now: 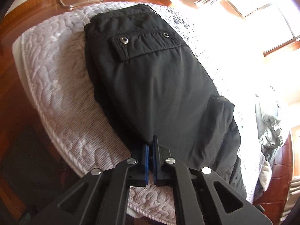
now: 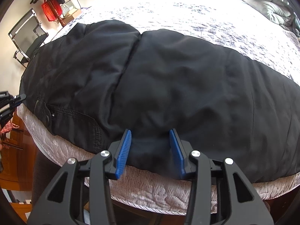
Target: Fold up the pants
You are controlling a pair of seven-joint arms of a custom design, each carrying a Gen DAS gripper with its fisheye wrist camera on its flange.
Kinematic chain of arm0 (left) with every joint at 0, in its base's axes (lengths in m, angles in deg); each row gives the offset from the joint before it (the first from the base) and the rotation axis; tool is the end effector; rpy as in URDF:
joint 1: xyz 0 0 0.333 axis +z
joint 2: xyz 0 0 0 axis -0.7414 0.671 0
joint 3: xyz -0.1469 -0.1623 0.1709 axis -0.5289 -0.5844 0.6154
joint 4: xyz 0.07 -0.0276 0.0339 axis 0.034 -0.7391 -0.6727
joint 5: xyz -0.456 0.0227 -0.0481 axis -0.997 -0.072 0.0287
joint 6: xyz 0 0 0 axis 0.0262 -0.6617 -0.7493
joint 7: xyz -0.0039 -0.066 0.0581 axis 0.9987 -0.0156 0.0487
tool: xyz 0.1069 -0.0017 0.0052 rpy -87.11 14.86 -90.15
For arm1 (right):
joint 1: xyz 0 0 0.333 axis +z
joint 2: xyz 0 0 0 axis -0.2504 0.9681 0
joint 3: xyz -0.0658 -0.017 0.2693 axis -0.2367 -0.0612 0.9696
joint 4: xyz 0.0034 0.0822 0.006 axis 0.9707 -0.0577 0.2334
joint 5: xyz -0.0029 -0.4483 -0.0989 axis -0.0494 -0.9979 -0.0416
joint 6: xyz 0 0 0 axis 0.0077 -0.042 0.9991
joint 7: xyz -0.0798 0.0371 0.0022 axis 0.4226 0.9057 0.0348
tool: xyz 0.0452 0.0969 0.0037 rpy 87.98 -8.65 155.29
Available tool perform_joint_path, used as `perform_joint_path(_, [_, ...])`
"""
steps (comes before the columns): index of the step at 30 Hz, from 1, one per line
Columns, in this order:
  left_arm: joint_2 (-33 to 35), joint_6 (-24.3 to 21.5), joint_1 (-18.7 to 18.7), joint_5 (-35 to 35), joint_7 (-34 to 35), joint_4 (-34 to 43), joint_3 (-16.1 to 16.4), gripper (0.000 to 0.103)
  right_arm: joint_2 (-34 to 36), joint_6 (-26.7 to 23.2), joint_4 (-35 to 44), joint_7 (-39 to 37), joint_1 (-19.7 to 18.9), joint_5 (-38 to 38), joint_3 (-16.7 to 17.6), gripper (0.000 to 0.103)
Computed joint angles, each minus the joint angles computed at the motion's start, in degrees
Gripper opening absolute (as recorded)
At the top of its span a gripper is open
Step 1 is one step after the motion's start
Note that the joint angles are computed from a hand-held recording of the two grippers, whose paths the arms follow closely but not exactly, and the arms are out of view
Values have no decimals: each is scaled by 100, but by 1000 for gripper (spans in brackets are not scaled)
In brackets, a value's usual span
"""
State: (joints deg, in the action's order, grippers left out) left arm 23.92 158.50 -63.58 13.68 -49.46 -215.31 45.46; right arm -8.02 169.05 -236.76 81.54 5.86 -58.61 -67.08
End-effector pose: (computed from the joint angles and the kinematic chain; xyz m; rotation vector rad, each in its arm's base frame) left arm 0.4048 -0.2161 0.3180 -2.7490 1.0702 -0.8528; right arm 0.4560 0.2129 0.3486 -2.1698 1.6878 -0.0672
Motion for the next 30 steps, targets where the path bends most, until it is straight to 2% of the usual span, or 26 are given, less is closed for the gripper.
perform_joint_path(4, [388,-361,16,107,353,326,47,8,29,15,22,-66,-9,5,-26,43])
perform_joint_path(6, [354,-852,150,284,136,515,-189,15,-21,38,-26,-88,0,65,-50,43])
perform_joint_path(7, [352,-1220,229,474,-51,676,-375,30,-61,50,-62,-91,2,108,-69,43])
perform_joint_path(8, [368,-1620,288,731,-228,873,-566,50,-105,67,-100,-86,-3,152,-89,43])
perform_joint_path(9, [371,-1969,312,1012,-417,1044,-740,57,-155,74,-138,-68,-14,176,-97,43])
perform_joint_path(11, [446,-2470,235,1458,-710,1343,-971,60,-277,86,-225,-4,-70,183,-111,43])
perform_joint_path(12, [546,-2487,147,1594,-743,1471,-1004,60,-350,93,-283,-5,-86,198,-133,43])
perform_joint_path(13, [678,-2315,17,1670,-624,1575,-965,60,-421,90,-333,2,-114,202,-153,43])
perform_joint_path(16, [1338,-1811,-345,1700,121,2076,-767,58,-635,79,-493,224,-349,6,-113,43])
perform_joint_path(19, [2049,-1061,-703,1016,1262,2549,-495,52,-891,25,-677,508,-602,-144,-156,43])
perform_joint_path(20, [2327,-967,-750,943,1509,2806,-503,52,-990,27,-763,539,-673,-147,-220,43])
perform_joint_path(25, [3599,-1335,-932,1109,2283,4178,-595,52,-1588,-238,-1189,938,-1407,-443,-383,45])
perform_joint_path(27, [3932,-1566,-1079,1343,2351,4581,-557,53,-1789,-314,-1361,1049,-1700,-555,-461,45])
perform_joint_path(30, [4314,-1953,-1405,1907,2140,5150,-440,60,-2007,-435,-1550,1128,-2088,-653,-611,45])
